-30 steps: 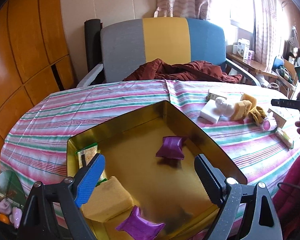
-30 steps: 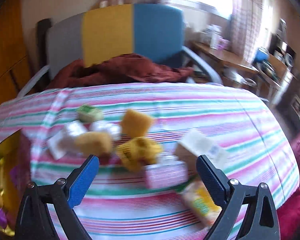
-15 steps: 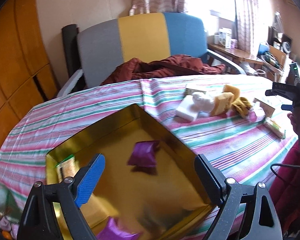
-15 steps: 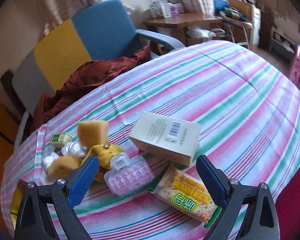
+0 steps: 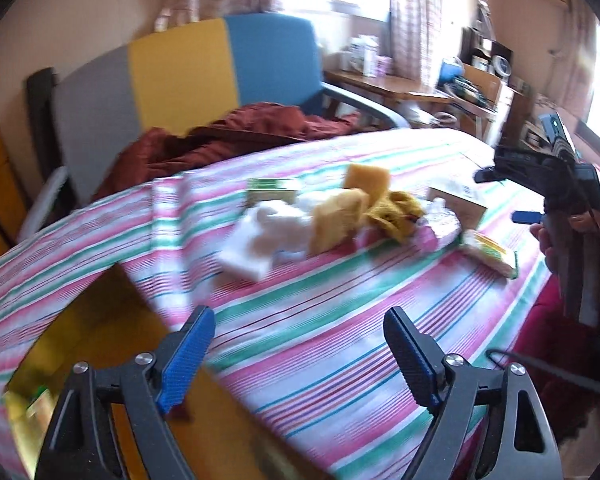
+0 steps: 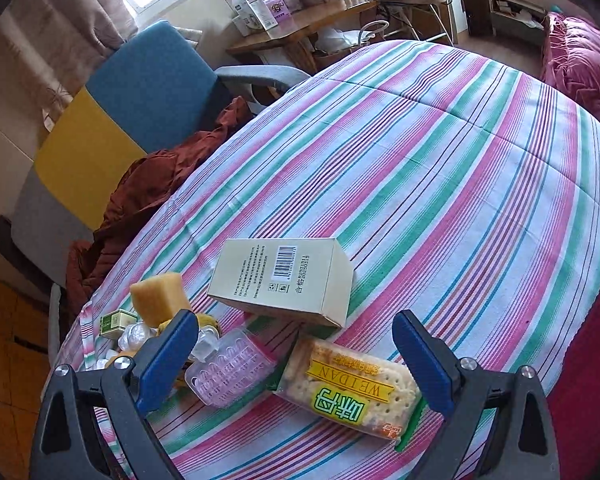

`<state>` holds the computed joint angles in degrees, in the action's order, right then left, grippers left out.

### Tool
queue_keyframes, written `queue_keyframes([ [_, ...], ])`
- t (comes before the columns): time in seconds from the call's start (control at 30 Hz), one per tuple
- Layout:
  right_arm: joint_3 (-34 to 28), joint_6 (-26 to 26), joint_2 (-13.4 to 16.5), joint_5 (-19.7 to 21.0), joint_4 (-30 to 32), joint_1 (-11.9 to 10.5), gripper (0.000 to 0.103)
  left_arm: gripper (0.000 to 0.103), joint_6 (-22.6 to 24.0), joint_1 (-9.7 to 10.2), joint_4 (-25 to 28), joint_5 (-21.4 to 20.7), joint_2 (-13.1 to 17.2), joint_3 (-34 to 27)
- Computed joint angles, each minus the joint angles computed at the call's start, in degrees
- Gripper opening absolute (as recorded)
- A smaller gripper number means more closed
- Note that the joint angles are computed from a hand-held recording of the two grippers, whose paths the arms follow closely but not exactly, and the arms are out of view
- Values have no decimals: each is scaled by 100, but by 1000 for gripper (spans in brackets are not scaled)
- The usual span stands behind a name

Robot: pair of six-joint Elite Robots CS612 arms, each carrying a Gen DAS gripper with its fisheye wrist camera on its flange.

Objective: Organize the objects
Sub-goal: 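Reach back to the pile and grasp the pink hair roller with the left tool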

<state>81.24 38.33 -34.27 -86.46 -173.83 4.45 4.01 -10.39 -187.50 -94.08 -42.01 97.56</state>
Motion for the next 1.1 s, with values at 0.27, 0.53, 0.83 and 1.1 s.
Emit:
queue_keyframes([
  [0.27, 51, 149, -6, 70, -205, -46, 99, 67, 343, -195, 1044, -1010, 387, -894],
  [0.53, 134, 383, -6, 191, -499, -113, 100, 67, 17, -456, 2061, -1466, 768, -1720],
  [0.83, 155, 599, 43, 530, -710, -184, 100, 84, -815, -787, 2498, -650, 1044, -2243],
  [1.1, 105, 458, 75, 718, -710, -187, 99, 71, -778, -725, 2156, -704, 1093, -2165],
])
